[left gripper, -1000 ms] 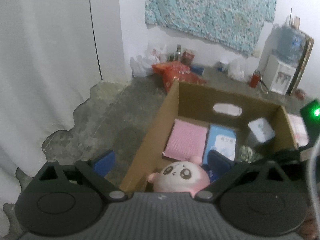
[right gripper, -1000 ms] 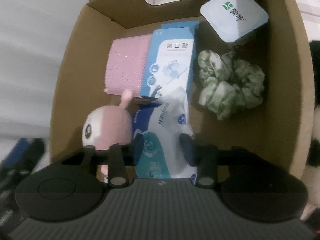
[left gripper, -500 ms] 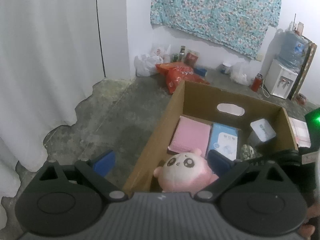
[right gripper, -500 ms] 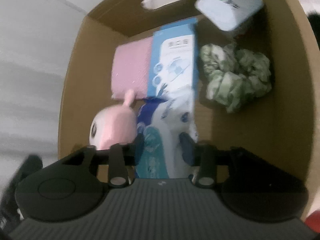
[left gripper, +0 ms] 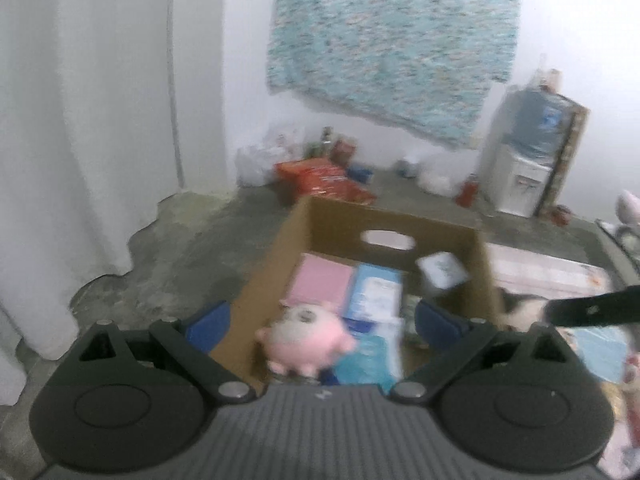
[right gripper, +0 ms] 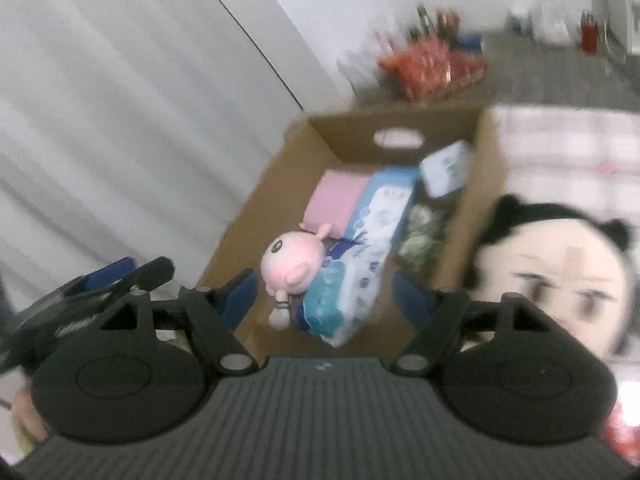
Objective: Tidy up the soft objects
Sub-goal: 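Withdraw both tools from the box toward the bed, then grasp the gold packet with the left tool while the right tool moves toward the white tape roll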
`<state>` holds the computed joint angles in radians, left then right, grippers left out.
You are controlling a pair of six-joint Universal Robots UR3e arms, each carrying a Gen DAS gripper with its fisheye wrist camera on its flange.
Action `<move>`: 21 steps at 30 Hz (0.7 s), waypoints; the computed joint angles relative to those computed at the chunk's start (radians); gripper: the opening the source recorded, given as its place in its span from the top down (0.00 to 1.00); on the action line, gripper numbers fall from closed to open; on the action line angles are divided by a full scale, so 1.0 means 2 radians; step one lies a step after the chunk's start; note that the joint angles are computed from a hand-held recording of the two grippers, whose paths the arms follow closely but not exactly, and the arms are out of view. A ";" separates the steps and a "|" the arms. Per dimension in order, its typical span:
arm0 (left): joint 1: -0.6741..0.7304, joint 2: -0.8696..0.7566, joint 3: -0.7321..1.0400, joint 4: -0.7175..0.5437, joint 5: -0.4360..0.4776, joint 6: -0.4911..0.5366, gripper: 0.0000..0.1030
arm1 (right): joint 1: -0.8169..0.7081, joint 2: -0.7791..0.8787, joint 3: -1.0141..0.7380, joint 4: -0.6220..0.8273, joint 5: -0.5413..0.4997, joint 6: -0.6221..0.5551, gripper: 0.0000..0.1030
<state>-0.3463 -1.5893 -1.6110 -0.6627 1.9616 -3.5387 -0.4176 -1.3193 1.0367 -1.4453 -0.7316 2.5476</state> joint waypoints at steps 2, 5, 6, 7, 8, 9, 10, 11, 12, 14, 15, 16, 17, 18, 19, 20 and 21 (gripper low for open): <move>-0.038 -0.001 0.006 0.003 0.010 -0.001 0.03 | -0.083 -0.059 0.029 0.079 0.024 -0.099 0.24; -0.093 -0.016 0.020 0.015 0.017 -0.004 0.01 | -0.209 -0.106 0.025 0.202 0.033 -0.233 0.23; -0.112 -0.026 0.031 0.015 0.016 -0.006 0.01 | -0.258 -0.110 0.012 0.254 0.033 -0.286 0.23; -0.126 -0.035 0.040 0.015 0.013 -0.008 0.01 | -0.297 -0.113 0.004 0.289 0.032 -0.322 0.22; -0.138 -0.047 0.051 0.015 0.008 -0.010 0.01 | -0.342 -0.112 -0.010 0.328 0.029 -0.362 0.22; -0.151 -0.060 0.063 0.016 0.003 -0.014 0.01 | -0.387 -0.111 -0.023 0.369 0.026 -0.405 0.22; -0.165 -0.078 0.077 0.019 -0.003 -0.017 0.01 | -0.428 -0.105 -0.035 0.397 0.024 -0.439 0.22; -0.175 -0.095 0.092 0.019 -0.010 -0.017 0.01 | -0.468 -0.101 -0.040 0.415 0.022 -0.466 0.21; -0.187 -0.113 0.110 0.019 -0.013 -0.017 0.01 | -0.501 -0.097 -0.039 0.423 0.020 -0.484 0.21; -0.205 -0.152 0.143 0.022 -0.020 -0.015 0.01 | -0.547 -0.086 -0.034 0.423 0.013 -0.505 0.21; -0.214 -0.174 0.164 0.022 -0.024 -0.012 0.01 | -0.562 -0.082 -0.023 0.413 0.010 -0.508 0.21; -0.222 -0.200 0.187 0.023 -0.032 -0.005 0.01 | -0.578 -0.077 -0.017 0.409 0.003 -0.513 0.21; -0.229 -0.220 0.208 0.017 -0.037 0.000 0.01 | -0.590 -0.071 -0.008 0.399 -0.005 -0.514 0.21; -0.235 -0.242 0.233 0.008 -0.041 0.001 0.01 | -0.595 -0.066 -0.003 0.391 -0.011 -0.513 0.21; -0.242 -0.258 0.248 0.002 -0.044 0.002 0.01 | -0.599 -0.061 0.006 0.378 -0.018 -0.509 0.21; -0.247 -0.277 0.267 -0.004 -0.047 0.002 0.01 | -0.601 -0.064 0.025 0.363 -0.022 -0.508 0.21; -0.251 -0.294 0.286 -0.012 -0.053 0.002 0.01 | -0.603 -0.073 0.052 0.347 -0.026 -0.508 0.21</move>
